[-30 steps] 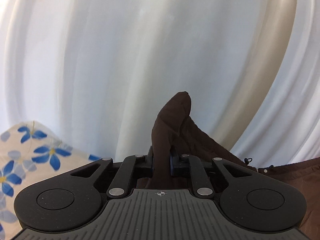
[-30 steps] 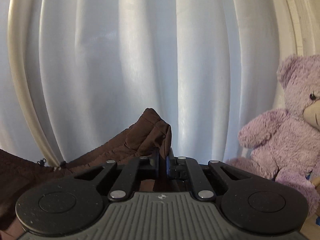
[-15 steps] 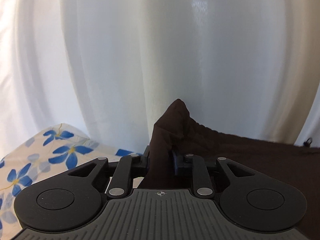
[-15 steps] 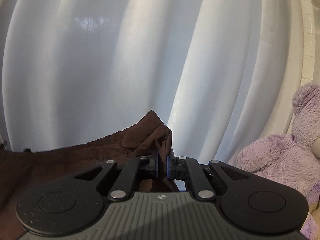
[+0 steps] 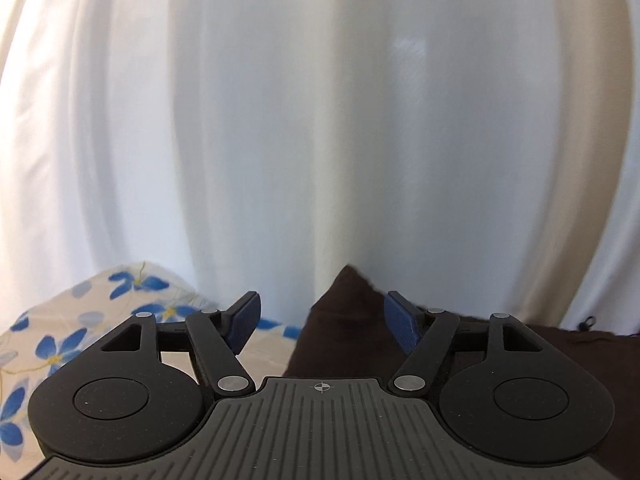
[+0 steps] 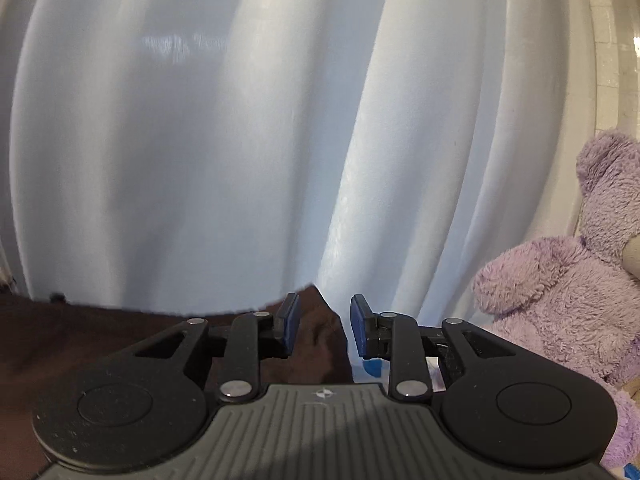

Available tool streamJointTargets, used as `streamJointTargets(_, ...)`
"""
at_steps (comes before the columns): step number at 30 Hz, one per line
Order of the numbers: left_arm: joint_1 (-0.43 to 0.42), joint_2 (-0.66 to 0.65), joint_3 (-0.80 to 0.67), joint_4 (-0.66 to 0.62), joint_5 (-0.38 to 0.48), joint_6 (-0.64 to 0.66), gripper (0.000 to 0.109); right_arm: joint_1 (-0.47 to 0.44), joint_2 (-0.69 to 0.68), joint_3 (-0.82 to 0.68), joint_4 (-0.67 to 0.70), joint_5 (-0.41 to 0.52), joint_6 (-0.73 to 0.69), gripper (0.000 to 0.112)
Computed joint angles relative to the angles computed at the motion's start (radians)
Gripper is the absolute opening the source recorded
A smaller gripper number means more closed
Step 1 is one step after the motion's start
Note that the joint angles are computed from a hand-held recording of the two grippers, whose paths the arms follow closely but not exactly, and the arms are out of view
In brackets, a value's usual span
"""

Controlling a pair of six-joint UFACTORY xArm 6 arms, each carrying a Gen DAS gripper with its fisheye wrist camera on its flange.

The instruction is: Fold large clothes

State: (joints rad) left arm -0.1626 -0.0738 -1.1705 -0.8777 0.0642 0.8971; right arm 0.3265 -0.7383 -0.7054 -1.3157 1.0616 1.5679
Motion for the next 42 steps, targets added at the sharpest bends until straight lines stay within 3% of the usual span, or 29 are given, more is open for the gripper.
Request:
streamJointTargets(2,-0.041,-0.051,-0.004,-0.164,0.067,0.152,0.078,-0.004,-0.002,-0.023,-0.025,-0.090,0.056,0.027)
streamJointTargets(4,-0.094,-0.080,-0.011,-0.204,0.151,0.178,0.080,-0.053,0.060,-0.076,0.023,-0.298,0.073,0.023)
streamJointTargets(5,-0.122,-0.081,-0.016,-0.236,0.175,0.206,0.082,-0.068,0.112,-0.114,0.080,-0.403,0.059,0.014)
streamJointTargets(6,-0.155,-0.073,-0.019,-0.258,0.174,0.231,0.085,-0.083,0.169,-0.148,0.142,-0.507,0.036,0.007)
streamJointTargets(7,-0.189,-0.058,-0.022,-0.257,0.163,0.249,0.086,-0.099,0.230,-0.181,0.191,-0.612,0.015,0.006)
streamJointTargets(9,-0.240,-0.020,-0.016,-0.189,0.114,0.231,0.086,-0.093,0.335,-0.238,0.228,-0.716,-0.004,0.006)
streamJointTargets(11,-0.258,0.017,-0.003,-0.099,0.087,0.151,0.086,-0.074,0.411,-0.262,0.263,-0.733,-0.023,0.005)
streamJointTargets(14,-0.262,0.060,0.016,-0.110,0.058,0.116,0.086,-0.069,0.439,-0.223,0.039,-0.730,0.172,0.001)
streamJointTargets(16,-0.239,0.090,-0.003,0.004,0.093,-0.015,0.086,-0.106,0.431,-0.208,-0.043,-0.792,0.283,0.000)
streamJointTargets(20,-0.214,0.102,-0.034,0.074,0.130,-0.084,0.086,-0.086,0.433,-0.216,0.000,-0.778,0.232,0.000)
streamJointTargets(23,-0.165,0.136,-0.068,0.108,0.097,-0.074,0.086,-0.145,0.409,-0.195,0.031,-0.859,0.193,0.000)
streamJointTargets(26,-0.089,0.195,-0.120,0.200,0.051,-0.128,0.084,-0.174,0.317,-0.128,0.053,-0.756,0.118,0.000)
streamJointTargets(28,-0.020,0.239,-0.187,0.246,0.102,-0.211,0.083,-0.245,0.233,-0.048,0.157,-0.712,0.035,0.000)
streamJointTargets(32,0.078,0.306,-0.305,0.186,0.296,-0.309,0.085,-0.452,0.072,0.144,0.384,-0.847,-0.072,0.000)
streamJointTargets(34,0.090,0.346,-0.337,0.165,0.348,-0.363,0.092,-0.543,0.060,0.212,0.415,-1.008,-0.030,0.000)
streamJointTargets(37,0.110,0.364,-0.357,0.139,0.404,-0.397,0.096,-0.593,0.097,0.230,0.386,-1.119,0.021,0.000)
streamJointTargets(40,0.110,0.350,-0.341,0.118,0.402,-0.387,0.097,-0.623,0.100,0.307,0.616,-1.257,-0.130,0.000)
streamJointTargets(42,0.116,0.335,-0.332,0.120,0.417,-0.402,0.098,-0.609,0.086,0.310,0.646,-1.232,-0.163,0.000)
